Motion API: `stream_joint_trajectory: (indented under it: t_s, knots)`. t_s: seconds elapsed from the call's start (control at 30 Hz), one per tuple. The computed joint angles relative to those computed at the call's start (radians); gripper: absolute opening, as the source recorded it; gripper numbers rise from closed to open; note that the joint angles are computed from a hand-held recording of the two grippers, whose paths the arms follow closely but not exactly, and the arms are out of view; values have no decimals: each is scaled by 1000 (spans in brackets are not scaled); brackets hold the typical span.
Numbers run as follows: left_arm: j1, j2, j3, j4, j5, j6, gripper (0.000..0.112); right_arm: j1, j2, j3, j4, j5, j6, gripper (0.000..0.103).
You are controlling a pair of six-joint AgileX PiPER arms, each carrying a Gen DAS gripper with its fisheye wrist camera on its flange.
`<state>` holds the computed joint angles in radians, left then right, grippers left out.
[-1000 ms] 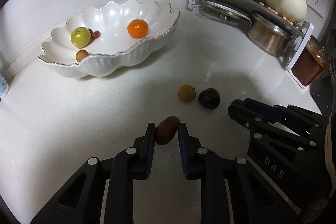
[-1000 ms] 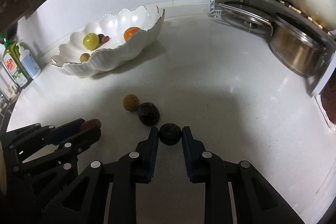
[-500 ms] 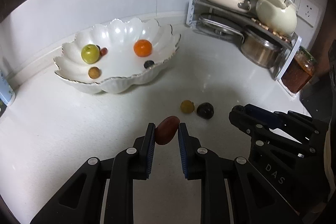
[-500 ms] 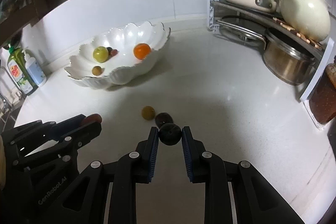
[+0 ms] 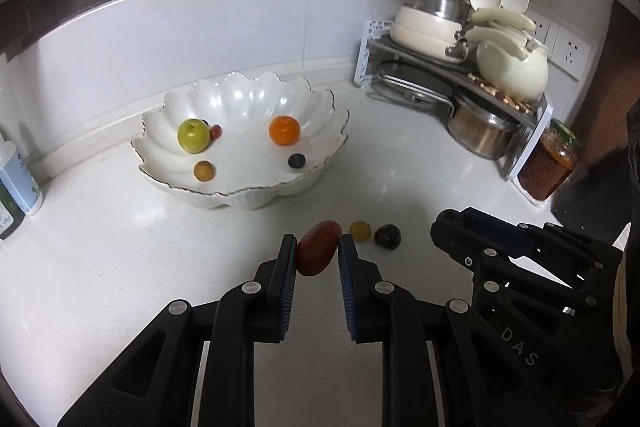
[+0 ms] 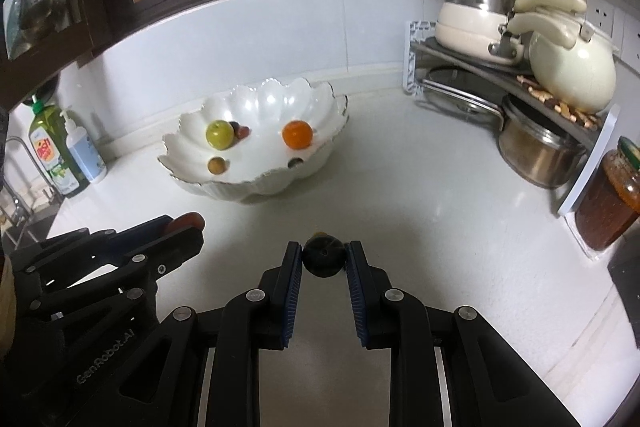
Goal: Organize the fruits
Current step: 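Carry the red date and dark plum over the white bowl with both grippers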
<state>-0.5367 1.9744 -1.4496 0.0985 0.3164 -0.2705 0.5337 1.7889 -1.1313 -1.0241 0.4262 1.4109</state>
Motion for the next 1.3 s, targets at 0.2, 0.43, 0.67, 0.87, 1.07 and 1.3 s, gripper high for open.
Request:
stream_joint_trajectory:
  t_s: [0.2, 0.43, 0.67, 0.87, 1.07, 1.3]
  knots:
    - [24, -36, 17, -5, -20, 27, 21, 33, -8, -34, -12, 35, 21, 24]
    - [49, -76, 42, 32, -54, 16, 21, 59, 9, -96, -13, 67, 16, 24]
    - [85, -93, 36, -11, -69, 84, 21, 76, 38, -171, -13, 95, -1, 24]
    - [140, -58, -47, -307, 4, 380, 20, 89, 77, -248, -3, 115, -34, 24]
    - [170, -10, -132, -311, 53, 389, 20, 93, 131, -350, 27, 136, -91, 24]
    - [190, 62, -268, -274, 112, 385, 20, 77, 210, -491, 107, 164, -207, 24]
